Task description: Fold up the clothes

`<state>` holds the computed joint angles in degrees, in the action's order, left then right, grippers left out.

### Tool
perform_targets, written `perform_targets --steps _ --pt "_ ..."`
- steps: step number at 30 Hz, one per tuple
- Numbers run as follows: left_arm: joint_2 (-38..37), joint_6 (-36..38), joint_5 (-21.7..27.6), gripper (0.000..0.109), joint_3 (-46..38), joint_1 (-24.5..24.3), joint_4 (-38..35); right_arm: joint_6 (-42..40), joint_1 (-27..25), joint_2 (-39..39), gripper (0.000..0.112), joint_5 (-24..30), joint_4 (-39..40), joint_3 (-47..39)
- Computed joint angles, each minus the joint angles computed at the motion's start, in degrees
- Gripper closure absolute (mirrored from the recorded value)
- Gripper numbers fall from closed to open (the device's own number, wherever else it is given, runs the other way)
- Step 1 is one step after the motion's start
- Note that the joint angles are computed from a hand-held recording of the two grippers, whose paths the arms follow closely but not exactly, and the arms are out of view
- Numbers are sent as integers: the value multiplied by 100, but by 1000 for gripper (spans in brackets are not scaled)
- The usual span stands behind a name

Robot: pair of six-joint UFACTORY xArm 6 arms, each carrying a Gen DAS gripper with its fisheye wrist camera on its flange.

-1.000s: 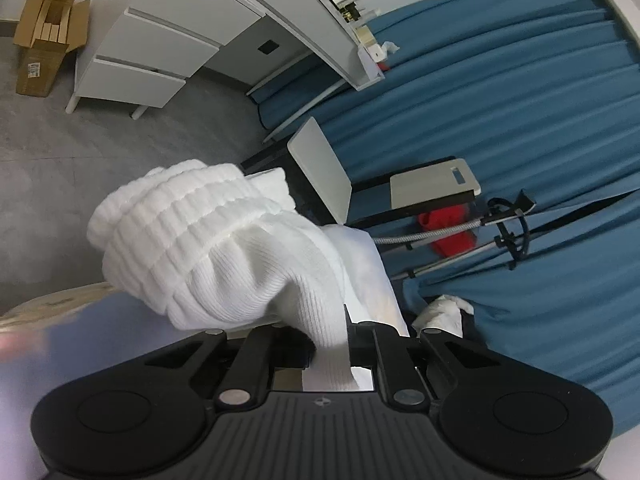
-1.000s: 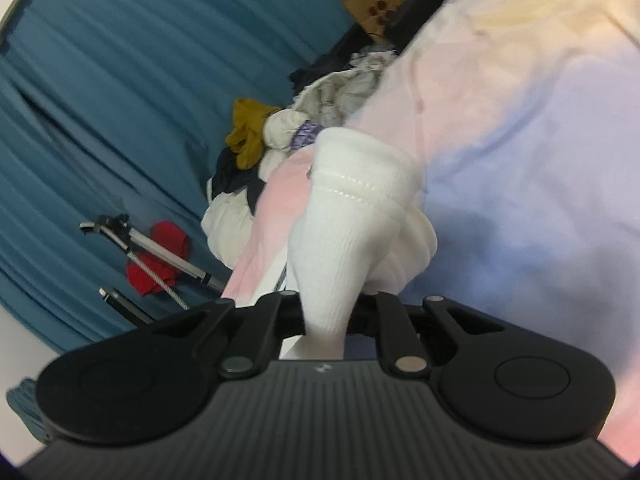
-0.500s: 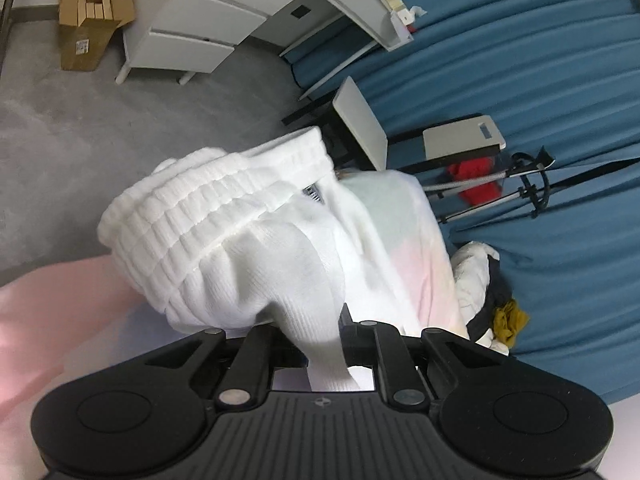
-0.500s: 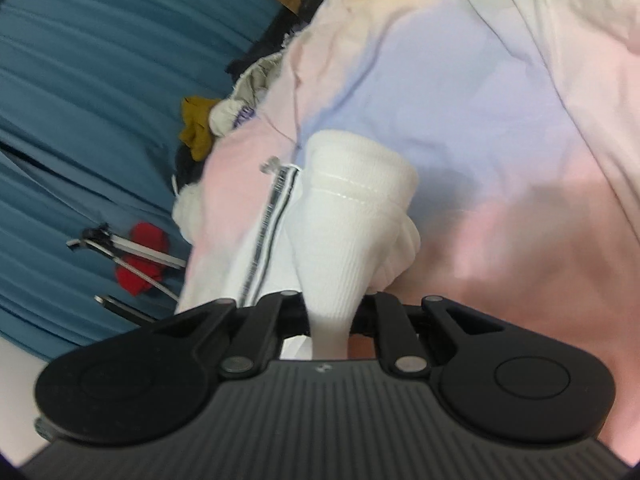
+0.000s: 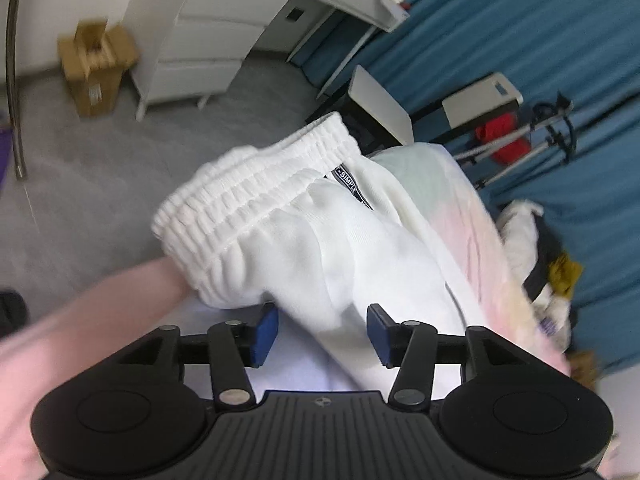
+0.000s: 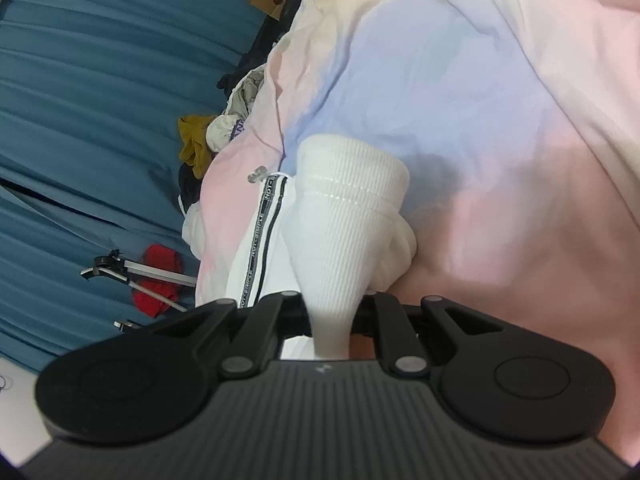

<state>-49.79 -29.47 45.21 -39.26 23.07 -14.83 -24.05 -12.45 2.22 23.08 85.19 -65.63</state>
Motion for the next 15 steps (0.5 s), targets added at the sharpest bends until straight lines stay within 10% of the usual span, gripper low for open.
perform_targets --steps 7,15 --pt "-448 -1208 314 50 -370 -1072 2498 -595 91 -28 102 -356 398 -113" --pt "824 -2181 -693 45 -880 -2893 4080 -620 15 27 102 -284 254 -156"
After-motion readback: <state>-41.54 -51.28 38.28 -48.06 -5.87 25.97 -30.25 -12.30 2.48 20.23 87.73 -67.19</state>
